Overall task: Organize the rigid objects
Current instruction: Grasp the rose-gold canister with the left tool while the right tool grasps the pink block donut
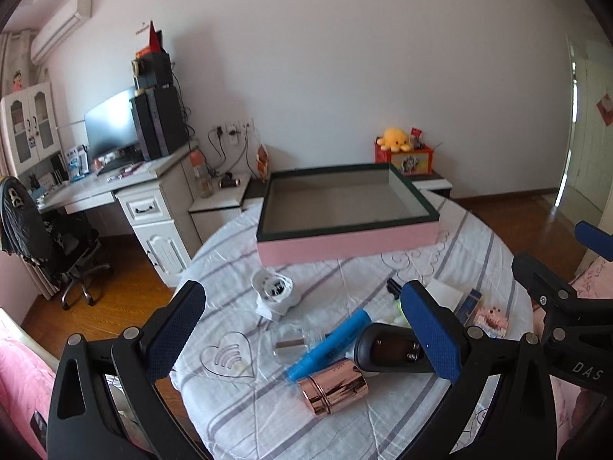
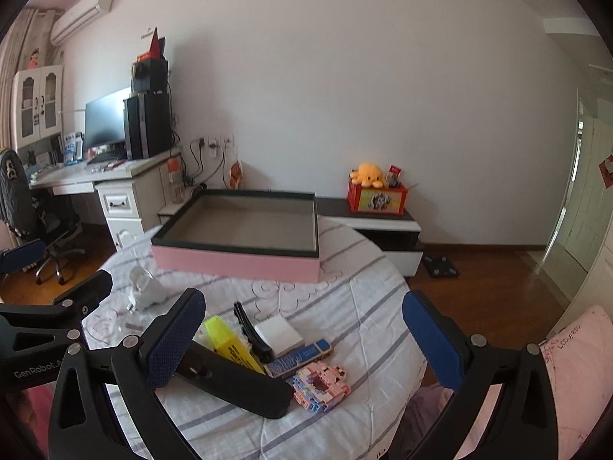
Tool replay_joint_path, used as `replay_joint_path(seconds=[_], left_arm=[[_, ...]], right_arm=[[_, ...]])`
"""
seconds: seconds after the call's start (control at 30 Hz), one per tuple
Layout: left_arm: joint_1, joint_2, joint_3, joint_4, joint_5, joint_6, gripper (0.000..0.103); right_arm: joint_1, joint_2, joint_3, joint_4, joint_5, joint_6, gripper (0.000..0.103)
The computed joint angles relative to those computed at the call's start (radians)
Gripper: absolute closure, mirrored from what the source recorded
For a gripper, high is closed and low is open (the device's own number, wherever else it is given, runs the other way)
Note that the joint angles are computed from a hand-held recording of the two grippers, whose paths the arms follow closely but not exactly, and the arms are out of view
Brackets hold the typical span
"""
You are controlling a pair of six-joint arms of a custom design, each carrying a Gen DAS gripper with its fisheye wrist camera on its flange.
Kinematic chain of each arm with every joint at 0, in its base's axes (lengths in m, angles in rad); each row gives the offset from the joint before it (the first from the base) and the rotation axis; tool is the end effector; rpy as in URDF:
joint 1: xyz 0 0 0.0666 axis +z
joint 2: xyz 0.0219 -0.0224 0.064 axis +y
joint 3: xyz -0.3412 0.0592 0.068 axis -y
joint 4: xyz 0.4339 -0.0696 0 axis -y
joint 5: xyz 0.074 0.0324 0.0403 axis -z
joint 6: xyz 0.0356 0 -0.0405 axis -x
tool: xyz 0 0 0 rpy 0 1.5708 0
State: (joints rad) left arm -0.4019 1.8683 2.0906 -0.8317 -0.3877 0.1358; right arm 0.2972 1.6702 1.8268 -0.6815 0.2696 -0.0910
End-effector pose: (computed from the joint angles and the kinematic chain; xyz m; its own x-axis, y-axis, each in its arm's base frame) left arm 0.6473 -0.2609 0.4712 -0.5323 0.0901 -0.8417 0.0048 0.9946 0.1034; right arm 0.6202 0.1796 0.4766 -0.4828 -0.0563 -0.8739 -0.0181 0.9984 -0.0543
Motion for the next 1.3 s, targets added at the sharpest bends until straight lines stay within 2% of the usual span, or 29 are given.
replay_joint_path(seconds=[0.23,0.6,0.77,1.2,1.3], left_arm=[[-0.004,0.042,0.031,-0.054,0.021,0.015,0.000],[-0.016,0.057,0.020,-0.092,0.014,0.015,0.000],[-0.012,0.042,-0.012,-0.086,0.006,0.013,0.000],[0.020,-0.037,-0.184,-0.046,0.083,-0.014,0.000],[0.028,-0.035,-0.187,-0.053,0.102,-0.005,0.000]], right_arm=[[-0.017,0.024,-0.005,-0.038,-0.023,-0.017,0.000],[-0.038,0.020,-0.049,-0.061,-0.045,-0.033,0.000],[-0.044,0.018,-0.066,-0.058,-0.052,-0.032,0.000],[-0.063,0.048,-0.077,-0.084,-0.070,-0.029,0.000],[-0.065,0.055,-0.074,-0.088,-0.071,-0.025,0.000]])
